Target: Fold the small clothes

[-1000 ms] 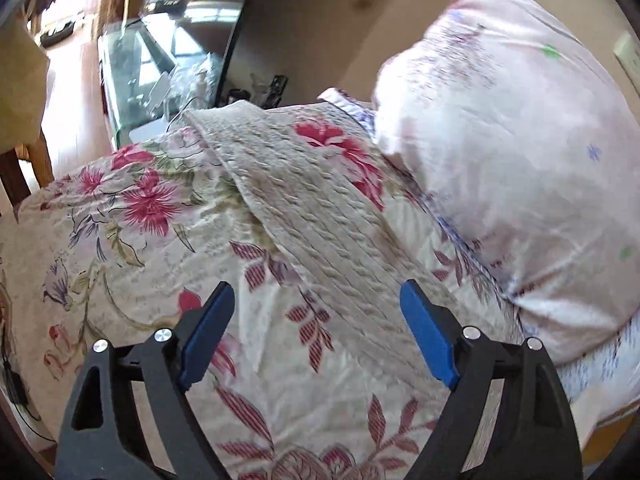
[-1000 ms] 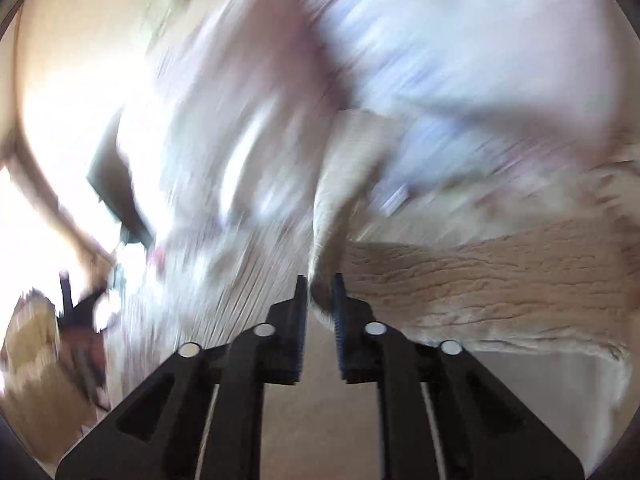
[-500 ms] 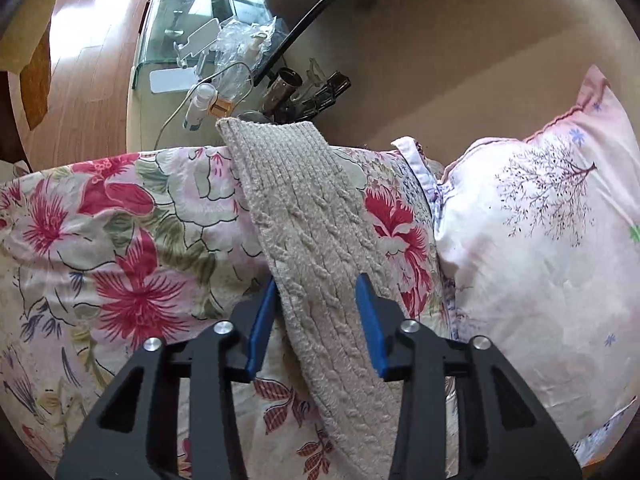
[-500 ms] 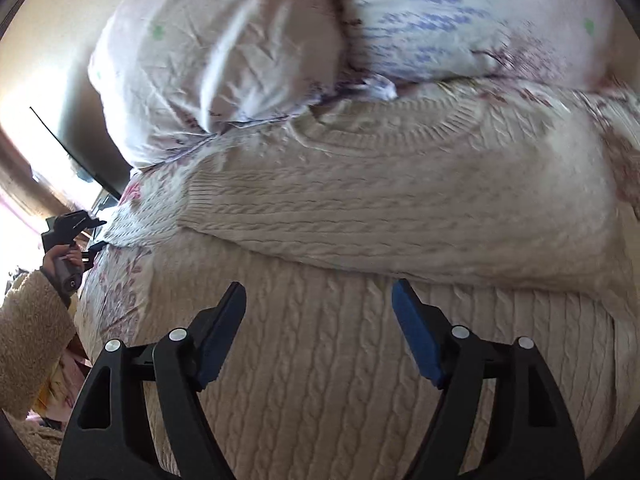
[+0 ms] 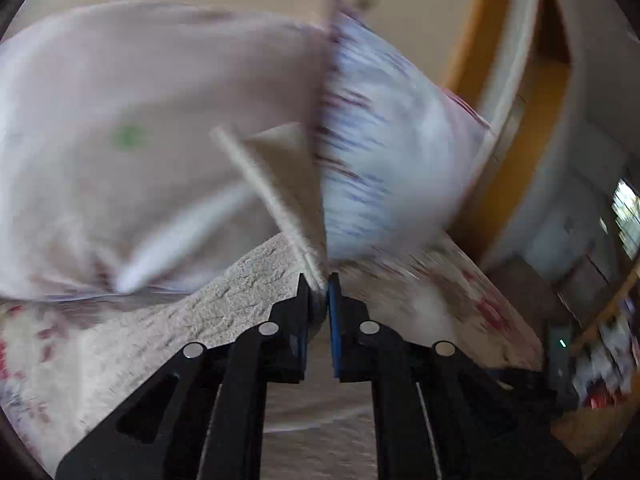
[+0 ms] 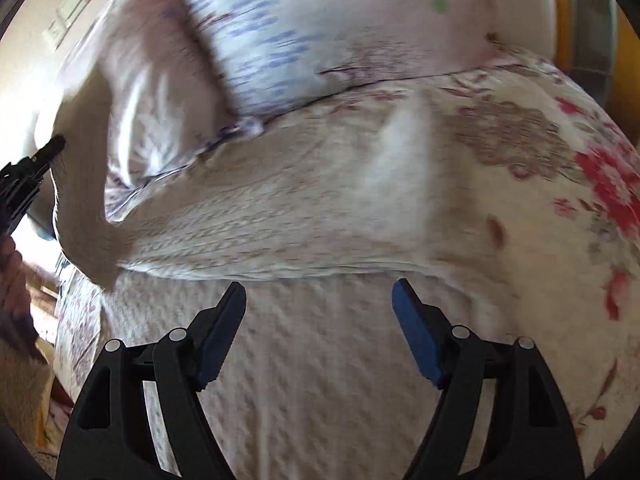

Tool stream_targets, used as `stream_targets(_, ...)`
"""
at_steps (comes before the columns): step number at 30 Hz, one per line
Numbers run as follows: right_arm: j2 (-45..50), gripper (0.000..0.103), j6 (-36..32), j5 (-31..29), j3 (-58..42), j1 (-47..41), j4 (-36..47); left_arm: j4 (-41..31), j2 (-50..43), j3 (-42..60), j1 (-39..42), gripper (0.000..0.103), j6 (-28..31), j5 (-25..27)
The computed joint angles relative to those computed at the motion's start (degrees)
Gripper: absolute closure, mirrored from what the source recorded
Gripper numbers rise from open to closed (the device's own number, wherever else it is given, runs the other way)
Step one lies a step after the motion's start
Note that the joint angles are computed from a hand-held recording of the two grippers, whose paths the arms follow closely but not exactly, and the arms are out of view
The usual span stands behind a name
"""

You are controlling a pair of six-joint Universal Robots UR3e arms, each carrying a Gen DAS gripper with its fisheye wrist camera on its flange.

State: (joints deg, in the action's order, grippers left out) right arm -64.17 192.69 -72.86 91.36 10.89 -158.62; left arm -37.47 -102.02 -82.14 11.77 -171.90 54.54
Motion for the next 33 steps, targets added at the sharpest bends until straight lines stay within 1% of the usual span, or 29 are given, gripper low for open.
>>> stream_targets(1, -1.5, 0.026, 0.0, 0.2, 2.3, -1.6, 0.0, -5.0, -4.0, 5.2, -6.0, 0.074, 3.6, 2.0)
stream_targets(2, -2.3, 0.026, -0.2, 0.1, 3.5, -2.5, 0.4, -6.2, -7.3, 7.9, -12.0, 0.071, 5.4, 7.8)
stream_targets(3, -3.8, 0.026, -0.3, -0.1, 5.4, -3.7, 0.6, -5.7, -9.1, 8.3, -16.8, 0.071, 6.3, 14.4)
stream_targets(4, -5.7, 0.026, -0.5, 0.3, 7.8, -5.1, -0.1, -4.8, -8.7, 6.2, -19.2, 0.071, 5.6, 18.9)
stream_targets(5, -8.7, 0.026, -1.2, 1.1, 11.7, -7.1, -1.3, -3.3, -6.3, 1.8, -19.2, 0.068, 4.5, 20.7)
stream_targets(7, -13.4, 0.026, -2.7, 2.1, 17.1, -10.3, -2.0, -2.4, 3.3, -10.2, -14.0, 0.041, 1.9, 21.6)
stream_targets(8, -16.1, 0.026, -3.8, 3.9, 20.2, -12.8, -1.5, -3.2, 9.2, -16.2, -10.3, 0.039, 0.2, 21.8)
stream_targets(10, -20.0, 0.026, -5.3, 7.9, 24.4, -17.3, 1.5, -4.7, 20.8, -28.2, -1.4, 0.038, -0.9, 18.7)
stream_targets(12, -22.9, 0.029, -7.8, 14.0, 28.2, -22.3, 6.7, -12.8, 30.4, -35.3, 7.5, 0.038, 0.2, 16.5)
stream_targets(13, -24.1, 0.031, -9.9, 17.4, 30.1, -24.8, 10.6, -16.8, 34.0, -37.7, 10.9, 0.038, 1.2, 16.2)
stream_targets(14, -24.8, 0.036, -11.8, 19.3, 31.3, -26.3, 13.7, -20.4, 36.7, -39.2, 13.5, 0.038, 2.3, 16.3)
stream_targets(15, -25.7, 0.040, -13.7, 20.7, 32.4, -27.4, 17.1, -25.3, 40.2, -40.7, 16.5, 0.040, 3.7, 15.9)
stream_targets(16, -28.0, 0.040, -15.4, 22.6, 35.6, -28.8, 17.2, -30.4, 43.3, -41.7, 19.4, 0.040, 5.2, 14.4)
stream_targets(17, -29.8, 0.042, -18.1, 24.5, 37.1, -30.2, 20.5, -36.2, 47.0, -42.6, 22.7, 0.040, 7.5, 12.2)
stream_targets(18, -31.4, 0.047, -20.3, 26.1, 38.5, -31.2, 23.6, -41.4, 51.7, -43.4, 26.6, 0.040, 11.5, 10.2)
stream_targets(19, -32.7, 0.051, -22.4, 27.5, 39.2, -32.1, 27.1, -46.8, 54.5, -43.2, 28.2, 0.040, 14.3, 8.8)
stream_targets(20, -33.5, 0.061, -26.5, 29.6, 39.7, -33.5, 33.3, -51.9, 57.9, -43.0, 29.8, 0.041, 16.8, 7.9)
stream_targets(21, -33.8, 0.070, -29.2, 30.5, 39.8, -34.2, 37.7, -57.1, 60.3, -43.2, 31.9, 0.045, 19.7, 6.3)
stream_targets(22, -34.2, 0.071, -31.7, 31.3, 40.0, -34.9, 41.6, -64.7, 63.5, -42.1, 34.9, 0.052, 23.7, 4.5)
stream_targets(23, -34.8, 0.074, -34.6, 31.9, 40.5, -35.7, 45.3, -71.8, 65.1, -41.0, 38.2, 0.055, 28.3, 3.8)
stream_targets(24, -35.0, 0.079, -36.6, 32.2, 40.7, -36.0, 47.8, -75.1, 66.3, -40.6, 39.0, 0.064, 29.8, 3.6)
stream_targets(25, -34.4, 0.083, -38.1, 32.2, 40.2, -35.8, 49.7, -79.0, 66.6, -40.6, 40.8, 0.083, 32.6, 3.7)
stream_targets(26, -33.0, 0.092, -39.2, 31.6, 38.7, -34.6, 51.7, -82.0, 65.6, -40.0, 42.0, 0.088, 34.3, 3.6)
stream_targets(28, -31.1, 0.094, -39.8, 32.3, 37.2, -32.9, 52.0, -83.0, 63.0, -39.5, 41.9, 0.094, 34.7, 3.3)
stream_targets(29, -29.9, 0.094, -39.6, 34.3, 36.2, -32.0, 51.0, -80.7, 61.2, -39.8, 40.2, 0.094, 33.4, 2.9)
stream_targets(30, -29.2, 0.094, -39.3, 36.8, 35.5, -31.7, 50.1, -80.6, 58.7, -38.9, 39.7, 0.096, 34.2, 1.7)
stream_targets(31, -28.1, 0.094, -38.1, 39.5, 34.6, -31.2, 48.1, -79.0, 57.8, -39.6, 37.7, 0.096, 32.7, -0.3)
stream_targets(32, -26.2, 0.094, -35.8, 43.2, 33.1, -30.7, 44.6, -78.0, 54.6, -37.9, 37.3, 0.097, 33.1, -2.9)
stream_targets(33, -23.0, 0.095, -32.1, 46.6, 30.5, -29.6, 39.1, -75.5, 51.1, -35.9, 36.7, 0.097, 33.0, -5.2)
